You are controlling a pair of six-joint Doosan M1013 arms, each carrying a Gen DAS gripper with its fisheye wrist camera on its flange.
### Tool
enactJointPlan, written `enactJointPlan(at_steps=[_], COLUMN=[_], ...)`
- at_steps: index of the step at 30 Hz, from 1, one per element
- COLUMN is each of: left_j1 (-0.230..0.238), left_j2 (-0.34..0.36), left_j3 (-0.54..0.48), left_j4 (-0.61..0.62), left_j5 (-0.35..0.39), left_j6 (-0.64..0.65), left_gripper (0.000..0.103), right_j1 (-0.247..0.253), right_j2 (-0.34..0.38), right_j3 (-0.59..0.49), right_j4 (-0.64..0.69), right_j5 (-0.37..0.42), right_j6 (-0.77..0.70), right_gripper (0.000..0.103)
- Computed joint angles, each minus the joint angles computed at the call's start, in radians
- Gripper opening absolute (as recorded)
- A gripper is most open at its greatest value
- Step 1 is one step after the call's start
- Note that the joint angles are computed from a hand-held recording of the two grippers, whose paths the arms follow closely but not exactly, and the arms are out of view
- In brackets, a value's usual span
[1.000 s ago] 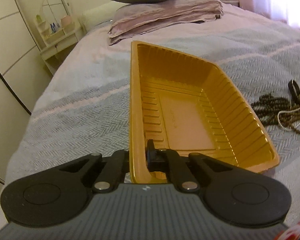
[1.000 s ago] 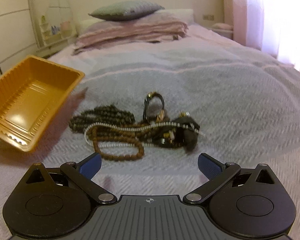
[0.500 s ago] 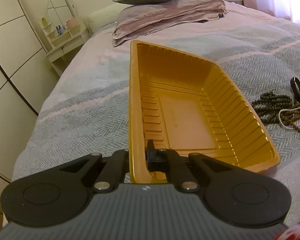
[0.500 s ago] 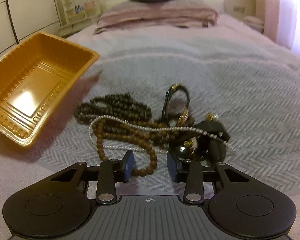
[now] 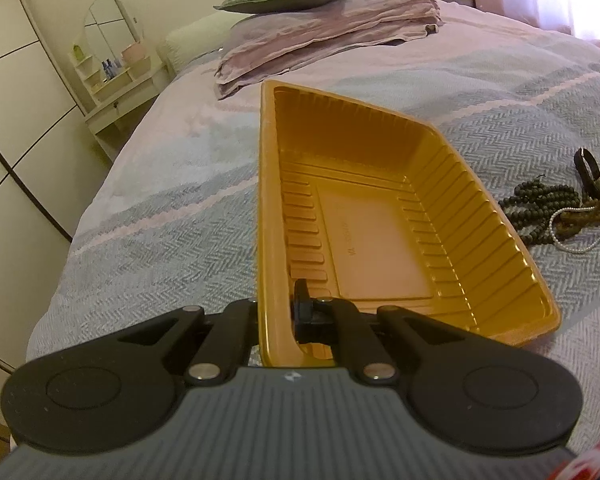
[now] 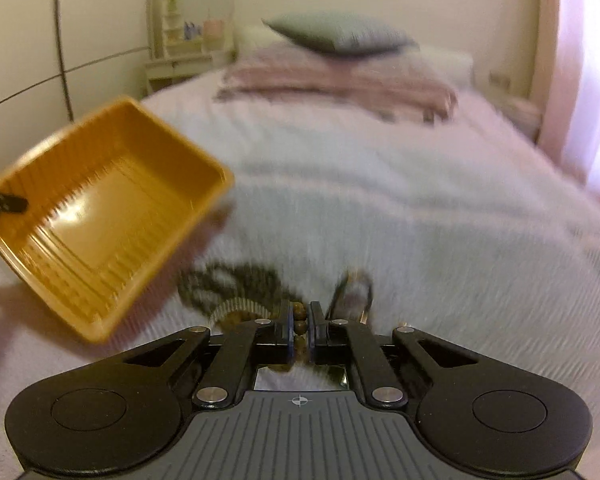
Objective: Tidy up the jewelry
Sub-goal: 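Grasp the brown wooden bead strand with the right tool while the left tool holds the tray, then carry the brown beads over the tray and open the right tool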
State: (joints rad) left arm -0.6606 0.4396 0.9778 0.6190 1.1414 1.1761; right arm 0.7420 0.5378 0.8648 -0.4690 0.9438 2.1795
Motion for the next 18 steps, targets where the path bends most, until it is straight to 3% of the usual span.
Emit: enactJointPlan(at_steps=[9,18], left_j1=[0.000,-0.001], left_j2=[-0.005,-0.006], left_j3=[0.005,0.004], left_j4=[-0.008,-0.008], left_j5=[-0.015,-0.013], left_j6=[0.018,0.019], left_gripper=[0.002,0.002], right_j1=[0.015,0.021], right_j2=[0.018,0.082], right_j3=[-0.149,-0.336], right_j4=[-0.100,-0.040], right_j5=[0.014,0.016], right_j6=[-0.135,-0.278], right_gripper=[0.007,0.007])
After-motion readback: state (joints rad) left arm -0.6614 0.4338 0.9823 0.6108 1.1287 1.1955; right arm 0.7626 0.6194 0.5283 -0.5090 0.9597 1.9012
